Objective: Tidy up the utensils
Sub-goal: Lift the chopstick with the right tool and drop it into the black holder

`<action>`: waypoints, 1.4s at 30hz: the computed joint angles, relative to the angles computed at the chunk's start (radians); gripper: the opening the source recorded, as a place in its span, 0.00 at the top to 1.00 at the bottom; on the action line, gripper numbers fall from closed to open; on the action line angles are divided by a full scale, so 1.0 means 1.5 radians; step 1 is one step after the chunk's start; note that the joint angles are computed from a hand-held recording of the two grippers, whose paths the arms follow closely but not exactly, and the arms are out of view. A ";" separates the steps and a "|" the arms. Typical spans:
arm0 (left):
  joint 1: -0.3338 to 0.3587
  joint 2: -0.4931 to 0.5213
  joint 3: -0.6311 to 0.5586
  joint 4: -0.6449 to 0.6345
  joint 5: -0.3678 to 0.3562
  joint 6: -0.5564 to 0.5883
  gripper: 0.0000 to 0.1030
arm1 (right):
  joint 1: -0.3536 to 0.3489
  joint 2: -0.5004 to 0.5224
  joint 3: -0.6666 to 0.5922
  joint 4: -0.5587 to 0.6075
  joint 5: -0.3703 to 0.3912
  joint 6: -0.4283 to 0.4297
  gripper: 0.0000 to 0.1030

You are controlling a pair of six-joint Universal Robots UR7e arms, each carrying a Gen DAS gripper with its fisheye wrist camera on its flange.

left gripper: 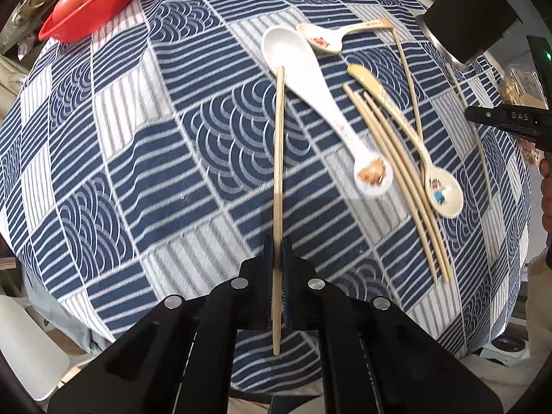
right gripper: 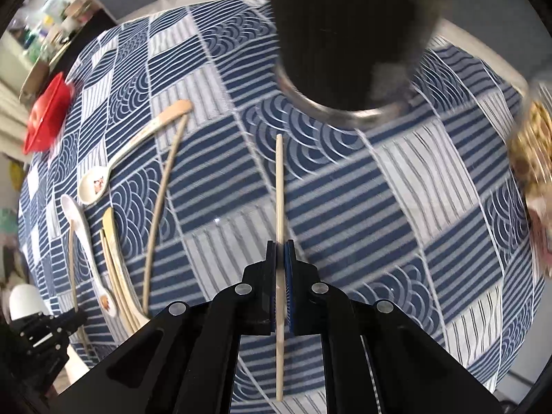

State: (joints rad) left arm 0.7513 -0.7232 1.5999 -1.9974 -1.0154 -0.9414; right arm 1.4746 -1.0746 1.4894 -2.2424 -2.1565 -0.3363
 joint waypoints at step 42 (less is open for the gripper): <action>-0.076 0.044 -0.141 -0.093 0.071 0.313 0.95 | 0.043 -0.237 0.164 -0.247 0.039 -0.016 0.95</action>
